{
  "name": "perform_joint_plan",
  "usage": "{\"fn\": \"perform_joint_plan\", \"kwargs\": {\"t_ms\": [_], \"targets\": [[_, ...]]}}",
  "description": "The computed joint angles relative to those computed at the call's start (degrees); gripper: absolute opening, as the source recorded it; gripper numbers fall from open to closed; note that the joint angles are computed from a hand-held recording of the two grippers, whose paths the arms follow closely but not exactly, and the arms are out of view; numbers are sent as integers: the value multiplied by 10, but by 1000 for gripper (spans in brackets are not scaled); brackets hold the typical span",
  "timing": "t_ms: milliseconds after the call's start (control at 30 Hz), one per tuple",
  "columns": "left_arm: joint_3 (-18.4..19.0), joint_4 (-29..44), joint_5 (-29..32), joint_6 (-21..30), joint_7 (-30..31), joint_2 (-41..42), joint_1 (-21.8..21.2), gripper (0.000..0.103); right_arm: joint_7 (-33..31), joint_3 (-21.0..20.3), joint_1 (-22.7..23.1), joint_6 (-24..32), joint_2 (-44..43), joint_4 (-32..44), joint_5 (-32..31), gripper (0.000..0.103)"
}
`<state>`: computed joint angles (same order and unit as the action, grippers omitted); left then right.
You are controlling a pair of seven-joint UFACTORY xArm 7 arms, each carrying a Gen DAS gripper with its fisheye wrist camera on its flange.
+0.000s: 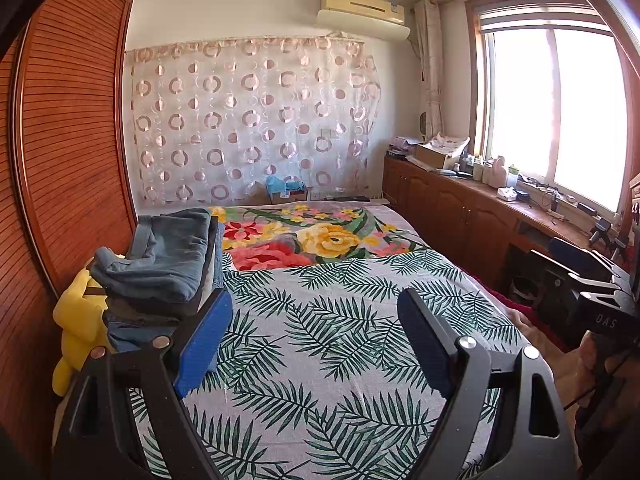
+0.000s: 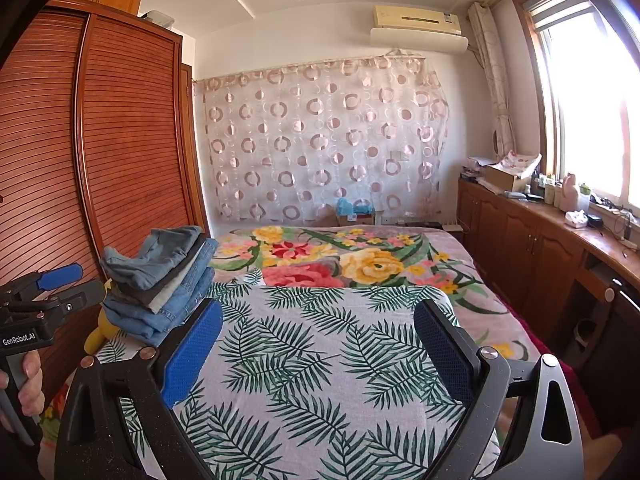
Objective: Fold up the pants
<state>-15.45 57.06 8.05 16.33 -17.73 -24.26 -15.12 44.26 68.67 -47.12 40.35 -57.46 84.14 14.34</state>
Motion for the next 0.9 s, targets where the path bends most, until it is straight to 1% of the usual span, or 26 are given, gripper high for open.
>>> {"fn": "perform_joint_plan", "kwargs": {"t_ms": [900], "targets": [[1, -4, 1, -2, 0, -3, -1, 85, -3, 2, 7, -10, 9, -9, -8, 97]]}}
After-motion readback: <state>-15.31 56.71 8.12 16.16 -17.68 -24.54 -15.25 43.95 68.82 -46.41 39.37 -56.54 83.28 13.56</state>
